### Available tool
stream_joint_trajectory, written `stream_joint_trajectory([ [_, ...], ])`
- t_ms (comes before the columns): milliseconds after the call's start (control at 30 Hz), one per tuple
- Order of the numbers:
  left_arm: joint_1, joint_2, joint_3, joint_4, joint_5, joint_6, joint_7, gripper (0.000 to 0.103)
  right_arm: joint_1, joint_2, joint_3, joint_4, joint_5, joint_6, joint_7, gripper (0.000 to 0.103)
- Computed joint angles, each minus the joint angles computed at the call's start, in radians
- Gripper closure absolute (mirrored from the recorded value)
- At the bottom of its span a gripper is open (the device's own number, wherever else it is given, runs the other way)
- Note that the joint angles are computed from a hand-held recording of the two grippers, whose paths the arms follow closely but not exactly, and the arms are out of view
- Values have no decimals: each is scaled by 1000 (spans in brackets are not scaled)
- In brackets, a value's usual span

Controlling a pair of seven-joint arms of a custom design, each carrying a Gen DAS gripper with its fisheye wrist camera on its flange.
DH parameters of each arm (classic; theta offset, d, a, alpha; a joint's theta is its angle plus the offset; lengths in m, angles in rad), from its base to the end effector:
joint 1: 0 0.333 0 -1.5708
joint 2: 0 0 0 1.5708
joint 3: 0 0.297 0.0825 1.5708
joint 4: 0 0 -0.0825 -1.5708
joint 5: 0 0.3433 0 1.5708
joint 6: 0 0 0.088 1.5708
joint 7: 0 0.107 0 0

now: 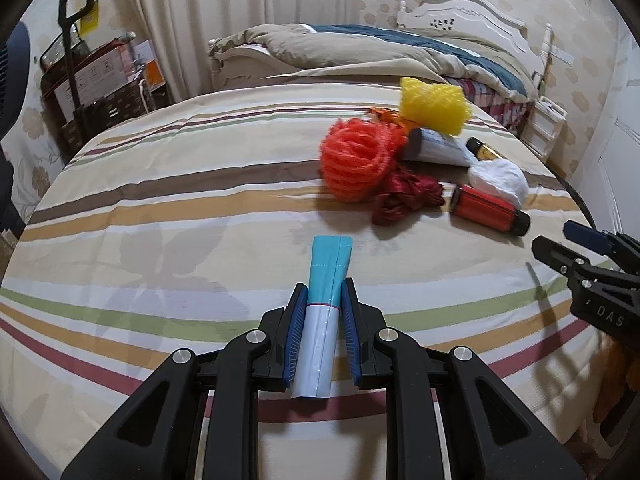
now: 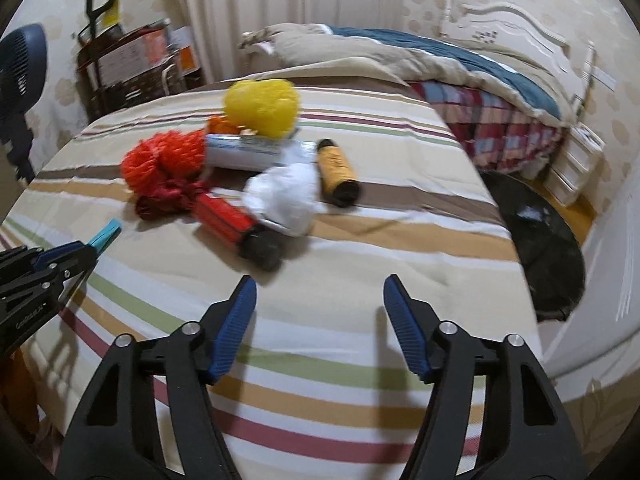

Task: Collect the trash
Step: 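Hold the tube with the left tool while the right tool grasps the red can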

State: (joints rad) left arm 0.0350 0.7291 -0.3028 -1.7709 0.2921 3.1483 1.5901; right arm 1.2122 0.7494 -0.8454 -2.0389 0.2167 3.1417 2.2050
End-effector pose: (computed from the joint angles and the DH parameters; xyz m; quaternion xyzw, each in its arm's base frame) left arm 0.6444 -0.1679 0.2614 -0.5052 0.7927 -0.2888 0.1817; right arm 0.5546 0.2493 0.2682 -0.5984 0.7132 -0.2789 0.2354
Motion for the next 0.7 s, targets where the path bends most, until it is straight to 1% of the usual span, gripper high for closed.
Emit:
stream_joint_trajectory([
  [67,9,4,-5,8,-5,-7,-1,82,-43,-7,41,30,-12,-1,-25,45],
  [300,12,22,0,48,-20,-28,-7,82,-172,-21,161,107,-58,-7,-68,49],
  [367,10,28,6,62,-25,-30,-11,82,-214,-33,208,119,-69,-1,-87,49],
  [400,6,29,13,64,-26,-27,-14,82,-250,-45,251,124,-76,9,-108,49],
  [433,-3,30,26,69,-26,-24,-21,82,-267,-49,273,128,-80,14,-121,49],
  [467,-11,31,37,74,-26,-21,-28,82,-275,-49,285,134,-85,14,-134,49],
  [500,-16,34,46,79,-25,-21,-33,82,-267,-43,277,140,-88,9,-137,49],
  [533,-14,37,46,84,-25,-22,-35,82,-263,-42,272,140,-86,8,-135,49],
  [567,-9,41,44,91,-26,-26,-37,82,-274,-45,282,140,-81,12,-135,49],
  [667,3,52,32,110,-30,-36,-36,82,-313,-48,320,156,-72,4,-142,49],
  [700,6,56,28,115,-32,-39,-35,82,-339,-54,350,163,-76,3,-156,49],
])
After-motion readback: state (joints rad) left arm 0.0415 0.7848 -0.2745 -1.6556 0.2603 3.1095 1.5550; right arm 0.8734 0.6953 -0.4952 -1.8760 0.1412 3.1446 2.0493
